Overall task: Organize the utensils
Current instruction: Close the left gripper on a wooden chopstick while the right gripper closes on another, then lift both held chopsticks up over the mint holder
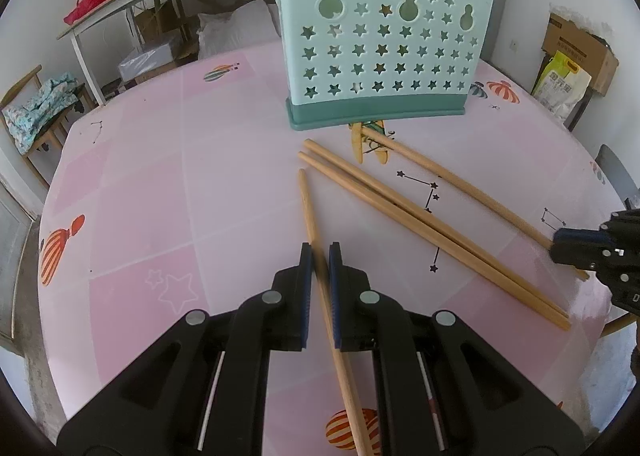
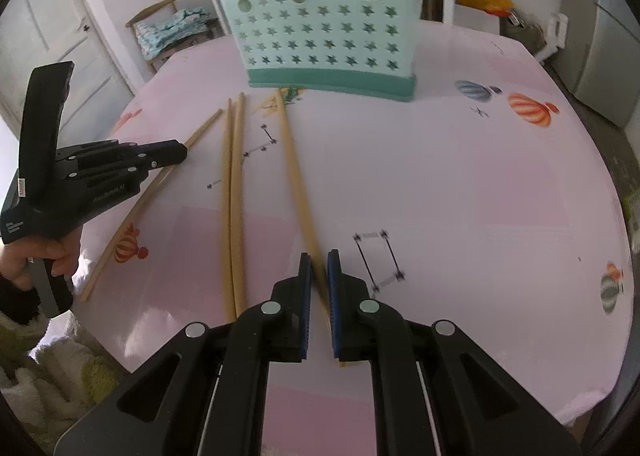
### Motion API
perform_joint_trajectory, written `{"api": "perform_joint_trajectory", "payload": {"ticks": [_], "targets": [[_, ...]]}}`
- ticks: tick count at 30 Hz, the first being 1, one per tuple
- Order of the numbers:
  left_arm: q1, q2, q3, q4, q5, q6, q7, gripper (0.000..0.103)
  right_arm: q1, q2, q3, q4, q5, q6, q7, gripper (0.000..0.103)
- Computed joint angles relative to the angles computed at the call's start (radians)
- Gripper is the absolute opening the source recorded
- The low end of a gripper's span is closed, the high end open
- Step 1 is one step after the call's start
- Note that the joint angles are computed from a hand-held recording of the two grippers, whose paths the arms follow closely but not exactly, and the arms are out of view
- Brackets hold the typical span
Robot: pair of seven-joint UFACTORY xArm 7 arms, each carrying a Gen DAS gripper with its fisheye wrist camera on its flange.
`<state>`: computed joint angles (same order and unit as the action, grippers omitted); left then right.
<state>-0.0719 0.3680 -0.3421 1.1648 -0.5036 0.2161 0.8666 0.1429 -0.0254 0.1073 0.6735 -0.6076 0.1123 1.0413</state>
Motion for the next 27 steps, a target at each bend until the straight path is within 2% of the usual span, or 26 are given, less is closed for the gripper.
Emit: {"api": "perform_joint_trajectory", "payload": {"ticks": [15,27], "targets": [[0.0,-0.002,-0.001,-0.003,-0.003,-0.001,0.0,0.007,-0.016,-0.047,0.038,-0.044,0.088,0.024,0.004,0.008],[-0.002,-0.003,0.002,-0.004,0.003,0.0,-0.003,0.007,-0.01,-0.045,0.037,-0.047,0.129,0.016,-0.025,0.008]]}}
